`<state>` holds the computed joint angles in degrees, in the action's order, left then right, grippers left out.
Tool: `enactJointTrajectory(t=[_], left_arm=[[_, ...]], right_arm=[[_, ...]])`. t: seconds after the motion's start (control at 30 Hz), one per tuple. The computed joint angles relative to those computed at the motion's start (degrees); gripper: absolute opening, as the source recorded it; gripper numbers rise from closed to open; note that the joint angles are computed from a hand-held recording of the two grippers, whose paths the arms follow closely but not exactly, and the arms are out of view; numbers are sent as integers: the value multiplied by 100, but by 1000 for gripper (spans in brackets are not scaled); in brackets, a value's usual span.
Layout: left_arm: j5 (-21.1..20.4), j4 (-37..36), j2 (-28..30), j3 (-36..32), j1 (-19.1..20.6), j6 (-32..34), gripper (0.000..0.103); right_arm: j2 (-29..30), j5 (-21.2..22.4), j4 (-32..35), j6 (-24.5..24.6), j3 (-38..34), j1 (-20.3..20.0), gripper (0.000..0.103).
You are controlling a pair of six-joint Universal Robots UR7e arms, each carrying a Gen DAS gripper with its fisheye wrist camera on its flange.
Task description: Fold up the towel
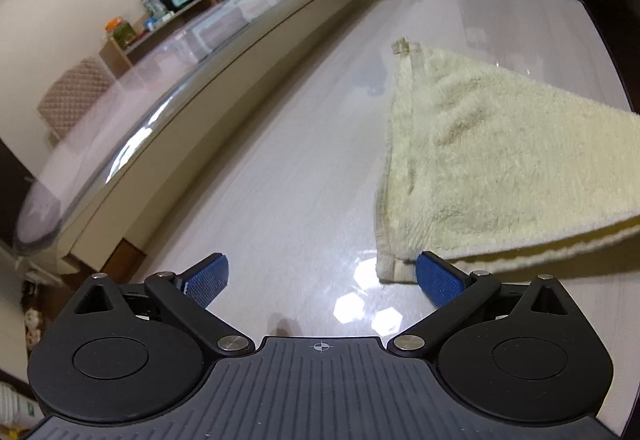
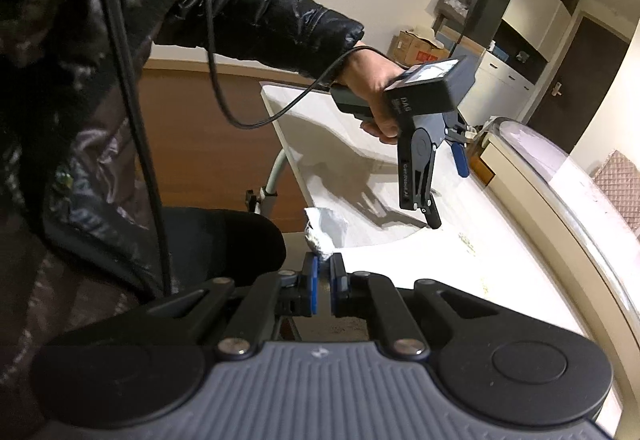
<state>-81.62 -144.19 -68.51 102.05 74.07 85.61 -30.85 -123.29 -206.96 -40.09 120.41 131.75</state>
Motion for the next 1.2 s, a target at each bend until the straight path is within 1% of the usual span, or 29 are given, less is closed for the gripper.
enactJointTrajectory(t=[0.07,0.17,0.37,0.4,0.5,0.63,0.8,0.87,0.9,0.97,1.07,1.1,1.13,1.2], left_arm=[[-379,119,-8,-161,87,-329,102],[-468,168,36,-263,66,-508,102],[-309,422,185,-315,-99,-289,102],[-215,420,198,-294,-123,-185,102],[-124,325,227,-246,-115,23,102],[-35,651,316,-449,-122,-184,102],[112,1434,559,-969,-154,-453,103],[188,1769,676,-1198,-180,-512,103],[202,1843,705,-1251,-183,-509,103],[237,1980,762,-1345,-203,-456,103],[256,1987,765,-1340,-209,-344,103],[248,1910,742,-1288,-211,-268,103],[239,1852,729,-1250,-210,-224,103],[214,1785,720,-1212,-200,-204,103]], right_arm=[[-18,-10,28,-29,9,-22,7],[-56,10,77,-38,18,-37,7],[-18,-24,69,27,-2,-41,7],[-14,-25,51,55,2,-40,7],[-33,-6,34,126,27,-40,7],[-162,231,-115,313,132,-129,6],[-465,498,-617,486,316,-333,6],[-744,639,-812,557,435,-528,6],[-814,683,-825,578,459,-577,6],[-1079,882,-868,650,552,-797,6],[-1588,1361,-762,969,654,-1342,6],[-1654,1448,-728,1020,660,-1432,6],[-1798,1686,-606,1176,681,-1649,6],[-1885,1908,-577,1310,676,-1926,6]])
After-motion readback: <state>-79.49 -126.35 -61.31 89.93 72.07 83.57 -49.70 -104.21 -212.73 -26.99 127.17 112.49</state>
